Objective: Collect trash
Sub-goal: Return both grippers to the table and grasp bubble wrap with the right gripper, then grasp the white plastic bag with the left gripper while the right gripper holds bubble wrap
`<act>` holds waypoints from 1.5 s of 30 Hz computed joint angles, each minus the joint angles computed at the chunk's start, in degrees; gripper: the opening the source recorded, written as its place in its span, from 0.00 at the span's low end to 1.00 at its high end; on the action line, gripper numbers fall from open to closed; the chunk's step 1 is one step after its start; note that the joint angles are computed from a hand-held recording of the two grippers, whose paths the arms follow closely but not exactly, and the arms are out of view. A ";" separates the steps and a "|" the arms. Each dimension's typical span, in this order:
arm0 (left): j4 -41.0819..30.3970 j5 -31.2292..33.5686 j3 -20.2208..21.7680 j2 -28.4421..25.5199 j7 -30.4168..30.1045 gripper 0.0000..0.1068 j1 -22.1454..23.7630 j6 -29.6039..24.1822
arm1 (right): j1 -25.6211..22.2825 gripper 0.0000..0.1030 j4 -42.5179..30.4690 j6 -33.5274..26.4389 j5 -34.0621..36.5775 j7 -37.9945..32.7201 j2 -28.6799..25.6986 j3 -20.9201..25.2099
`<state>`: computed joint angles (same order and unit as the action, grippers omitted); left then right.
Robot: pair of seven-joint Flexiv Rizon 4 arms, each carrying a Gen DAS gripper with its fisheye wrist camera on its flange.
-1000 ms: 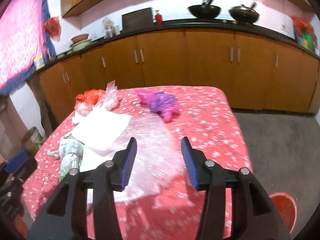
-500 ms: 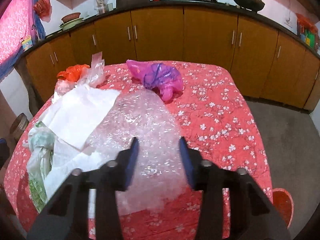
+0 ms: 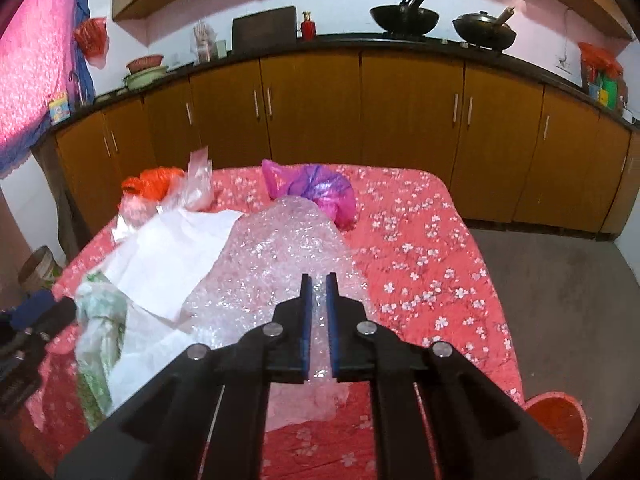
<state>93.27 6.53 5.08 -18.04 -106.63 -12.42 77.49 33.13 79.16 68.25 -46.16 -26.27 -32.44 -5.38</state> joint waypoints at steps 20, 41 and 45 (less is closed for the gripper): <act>0.13 -11.19 -5.50 -1.66 11.02 0.40 2.59 -2.22 | -0.18 0.08 2.37 0.62 -0.54 2.10 1.51 0.42; 5.42 -13.17 -6.29 2.28 12.55 0.00 4.46 0.70 | -0.53 0.08 5.76 1.80 -4.52 6.04 4.35 0.32; 5.16 -11.08 -3.82 2.43 10.35 0.15 2.72 0.65 | -0.94 0.08 6.19 1.85 -4.82 6.27 4.75 0.72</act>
